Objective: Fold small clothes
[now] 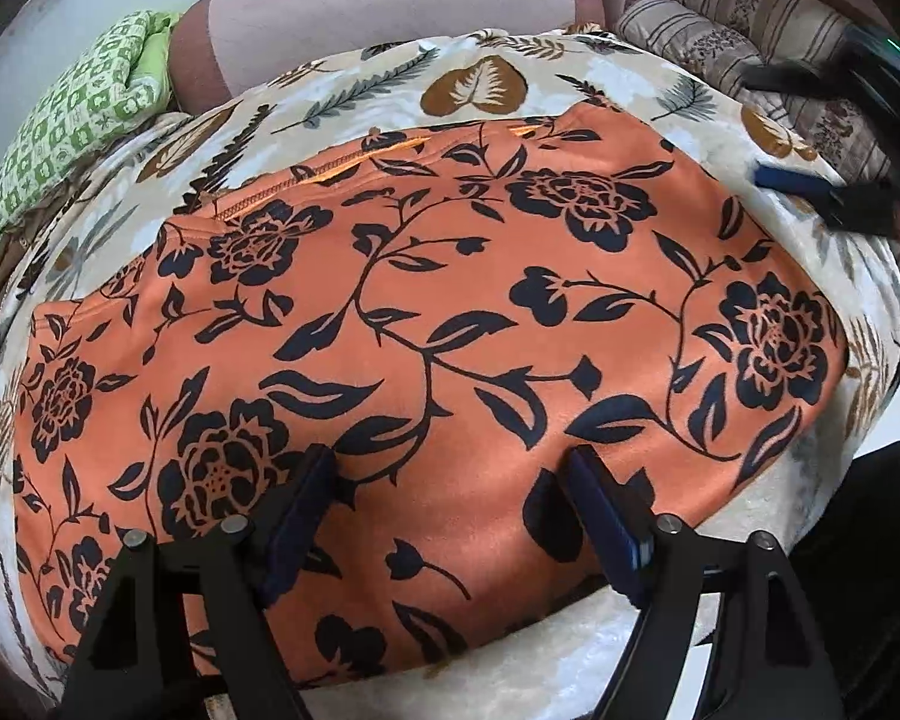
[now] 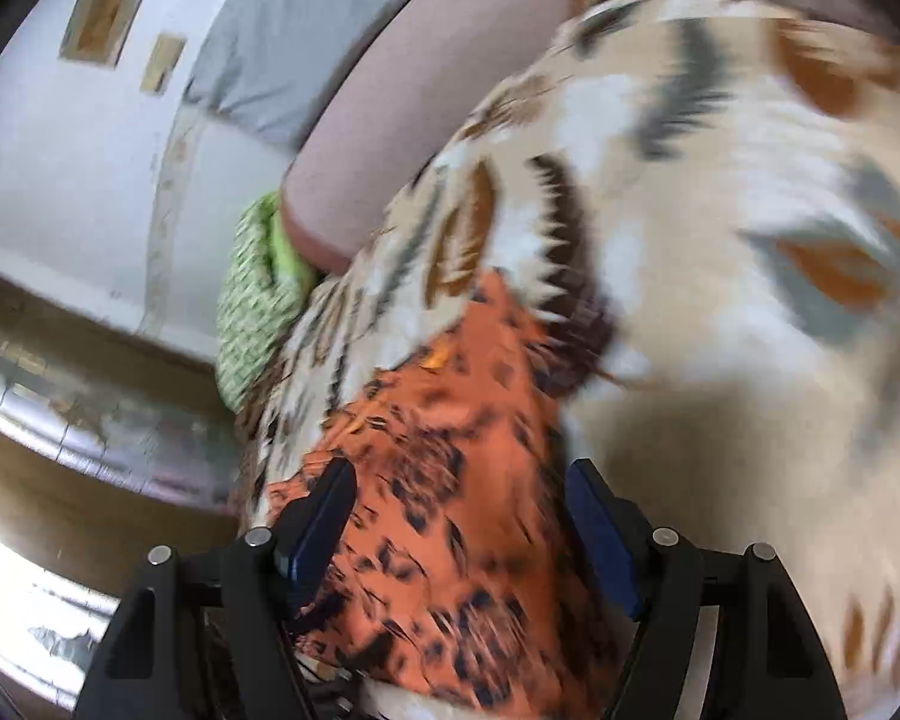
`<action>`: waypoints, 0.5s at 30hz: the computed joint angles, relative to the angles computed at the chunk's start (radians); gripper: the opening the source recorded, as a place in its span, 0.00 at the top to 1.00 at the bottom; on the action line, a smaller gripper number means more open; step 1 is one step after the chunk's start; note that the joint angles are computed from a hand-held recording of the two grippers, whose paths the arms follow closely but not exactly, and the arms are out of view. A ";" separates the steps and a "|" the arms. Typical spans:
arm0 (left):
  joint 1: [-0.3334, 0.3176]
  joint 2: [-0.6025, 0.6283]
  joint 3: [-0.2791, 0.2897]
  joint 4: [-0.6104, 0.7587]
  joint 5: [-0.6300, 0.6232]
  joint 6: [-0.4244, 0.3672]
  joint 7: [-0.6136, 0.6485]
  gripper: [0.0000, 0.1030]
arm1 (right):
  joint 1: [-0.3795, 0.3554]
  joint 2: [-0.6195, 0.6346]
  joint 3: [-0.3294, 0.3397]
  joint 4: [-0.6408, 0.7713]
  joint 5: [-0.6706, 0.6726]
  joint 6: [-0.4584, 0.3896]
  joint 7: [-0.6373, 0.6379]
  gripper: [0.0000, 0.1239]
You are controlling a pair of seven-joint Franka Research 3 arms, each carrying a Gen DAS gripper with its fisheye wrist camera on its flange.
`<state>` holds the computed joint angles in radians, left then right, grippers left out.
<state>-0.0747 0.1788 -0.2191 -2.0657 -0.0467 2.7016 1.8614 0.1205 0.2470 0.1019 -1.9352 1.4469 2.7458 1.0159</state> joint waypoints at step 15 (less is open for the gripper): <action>0.007 0.005 -0.007 -0.020 -0.006 0.048 0.013 0.14 | -0.068 0.262 0.056 0.305 -0.430 -0.111 0.281 0.87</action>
